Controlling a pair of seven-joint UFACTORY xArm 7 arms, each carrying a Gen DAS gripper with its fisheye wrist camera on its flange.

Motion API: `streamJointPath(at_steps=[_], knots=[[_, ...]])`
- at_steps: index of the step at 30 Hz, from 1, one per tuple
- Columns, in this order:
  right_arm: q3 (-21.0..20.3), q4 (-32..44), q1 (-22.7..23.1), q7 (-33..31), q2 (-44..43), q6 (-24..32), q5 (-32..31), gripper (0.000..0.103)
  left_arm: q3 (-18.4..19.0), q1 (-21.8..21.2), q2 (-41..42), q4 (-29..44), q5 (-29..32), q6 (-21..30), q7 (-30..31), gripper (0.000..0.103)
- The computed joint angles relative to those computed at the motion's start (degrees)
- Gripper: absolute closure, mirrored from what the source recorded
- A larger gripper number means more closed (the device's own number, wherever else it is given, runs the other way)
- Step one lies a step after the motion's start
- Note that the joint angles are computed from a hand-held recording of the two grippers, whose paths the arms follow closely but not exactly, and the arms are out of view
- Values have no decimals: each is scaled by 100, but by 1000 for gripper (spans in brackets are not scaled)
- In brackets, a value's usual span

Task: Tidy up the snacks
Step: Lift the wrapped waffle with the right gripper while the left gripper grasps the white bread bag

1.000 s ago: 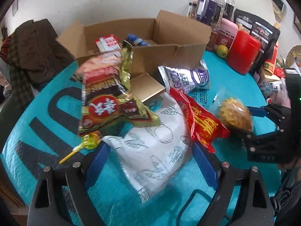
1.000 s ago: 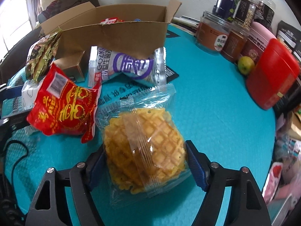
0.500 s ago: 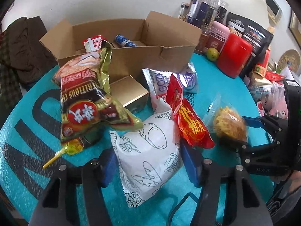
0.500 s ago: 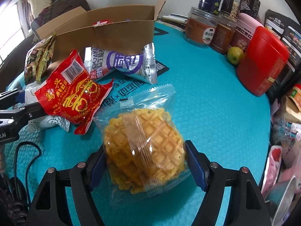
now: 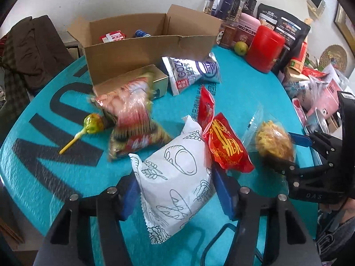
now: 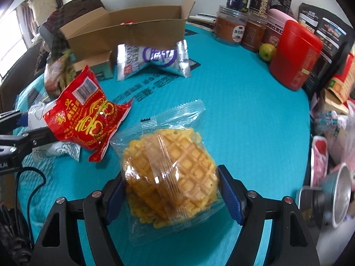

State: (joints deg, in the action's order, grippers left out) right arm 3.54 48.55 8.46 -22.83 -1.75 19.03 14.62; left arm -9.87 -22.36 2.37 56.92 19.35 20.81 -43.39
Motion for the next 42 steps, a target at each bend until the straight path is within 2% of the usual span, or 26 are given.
streamJointPath(at_steps=[5, 6, 9, 11, 15, 19, 22, 25, 28, 30, 32, 34, 38, 40, 42], knots=[[-41, -316, 62, -199, -344, 196, 142, 27, -18, 4, -63, -121, -16, -13, -107, 42], [-46, -342, 76, -207, -359, 188, 139, 26, -18, 9, -38, -120, -56, -20, -132, 37], [-22, -371, 83, -66, -329, 131, -37, 24, -50, 38, 120, -58, -668, -15, 230, 28], [8, -377, 66, 127, -304, 55, -263, 24, -64, 45, 189, -56, -1061, -75, 452, 26], [-3, -293, 66, 243, -196, -3, -397, 24, 48, -77, 183, -126, -451, -244, 46, 26], [-15, -284, 76, 130, -150, -109, -283, 25, 59, -86, 72, -251, -272, -428, -106, 44], [-43, -307, 101, -22, -181, -161, 22, 27, 33, -36, -71, -357, -370, -528, -39, 50], [-112, -304, 148, -342, -236, -105, 596, 28, 3, -1, -198, -382, -168, -515, -214, 55], [-133, -316, 153, -463, -291, -72, 851, 28, -40, 53, -316, -391, 48, -522, -348, 61], [-136, -321, 158, -489, -327, -63, 918, 28, -78, 83, -338, -378, 103, -538, -351, 63], [-203, -297, 237, -845, -371, 12, 1337, 29, -117, 91, -325, -347, 215, -552, -359, 64], [-237, -262, 294, -1166, -410, 109, 1710, 29, -158, 80, -256, -222, 700, -419, -641, 64], [-118, -313, 237, -848, -415, -59, 1264, 29, -173, 0, -190, -87, 1346, -242, -871, 64], [-142, -300, 250, -851, -392, -15, 1284, 29, -162, -40, -173, -57, 1566, -204, -980, 64], [-179, -301, 261, -949, -393, 31, 1415, 29, -149, -59, -140, -59, 1469, -270, -804, 64]])
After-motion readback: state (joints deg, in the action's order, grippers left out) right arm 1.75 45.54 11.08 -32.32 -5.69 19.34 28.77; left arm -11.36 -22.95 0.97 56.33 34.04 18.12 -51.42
